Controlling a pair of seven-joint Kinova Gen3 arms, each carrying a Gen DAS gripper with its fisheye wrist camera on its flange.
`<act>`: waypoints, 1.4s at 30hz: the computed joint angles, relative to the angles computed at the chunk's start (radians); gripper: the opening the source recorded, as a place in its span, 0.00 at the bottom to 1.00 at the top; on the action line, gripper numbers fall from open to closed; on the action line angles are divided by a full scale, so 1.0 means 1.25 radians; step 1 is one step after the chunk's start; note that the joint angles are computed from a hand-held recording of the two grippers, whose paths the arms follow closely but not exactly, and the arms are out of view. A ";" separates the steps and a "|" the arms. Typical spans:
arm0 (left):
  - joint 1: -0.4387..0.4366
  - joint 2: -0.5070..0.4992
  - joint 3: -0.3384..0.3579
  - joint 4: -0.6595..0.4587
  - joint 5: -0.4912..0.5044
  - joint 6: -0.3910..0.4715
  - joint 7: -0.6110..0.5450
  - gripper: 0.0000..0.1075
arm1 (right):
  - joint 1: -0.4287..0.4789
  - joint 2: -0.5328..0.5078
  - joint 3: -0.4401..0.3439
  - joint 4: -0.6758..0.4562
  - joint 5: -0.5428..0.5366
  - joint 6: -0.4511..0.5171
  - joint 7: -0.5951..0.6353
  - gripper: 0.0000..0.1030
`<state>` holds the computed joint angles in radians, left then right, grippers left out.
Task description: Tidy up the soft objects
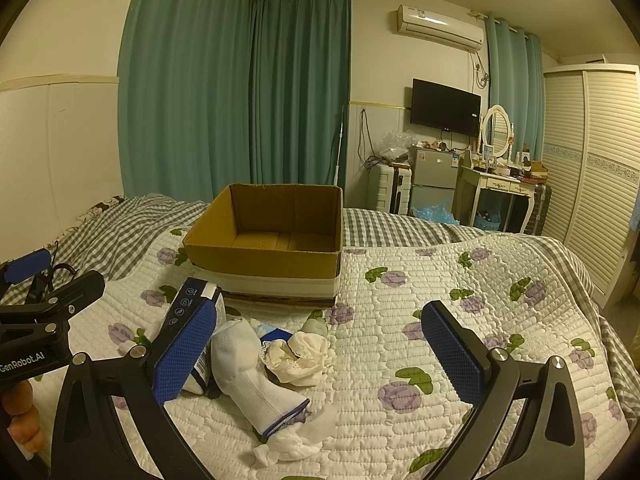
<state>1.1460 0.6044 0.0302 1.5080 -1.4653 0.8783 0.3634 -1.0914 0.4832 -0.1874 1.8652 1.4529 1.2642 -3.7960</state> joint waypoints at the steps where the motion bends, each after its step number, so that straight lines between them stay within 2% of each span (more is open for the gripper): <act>1: 0.000 0.000 0.000 0.001 0.000 -0.001 0.001 0.92 | 0.000 0.000 0.000 0.001 0.000 0.000 -0.001 1.00; 29: 0.004 0.002 -0.004 0.003 -0.007 -0.002 0.007 0.92 | -0.003 -0.003 -0.002 -0.001 0.000 0.002 -0.001 1.00; 33: 0.015 -0.003 0.003 0.013 -0.012 0.020 0.002 0.92 | -0.013 -0.022 -0.008 0.004 -0.004 0.015 0.001 1.00; 36: 0.010 -0.020 0.024 0.004 0.032 0.023 -0.041 0.92 | -0.017 -0.043 -0.021 0.008 -0.021 0.020 0.023 1.00; 42: 0.009 -0.004 0.035 -0.014 0.138 0.021 -0.129 0.92 | 0.037 -0.047 -0.034 0.010 -0.112 -0.104 0.120 1.00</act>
<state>1.1569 0.6000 0.0735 1.4905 -1.2925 0.9046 0.2023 -1.0449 0.4241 -0.2299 1.8776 1.3124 1.1341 -3.6458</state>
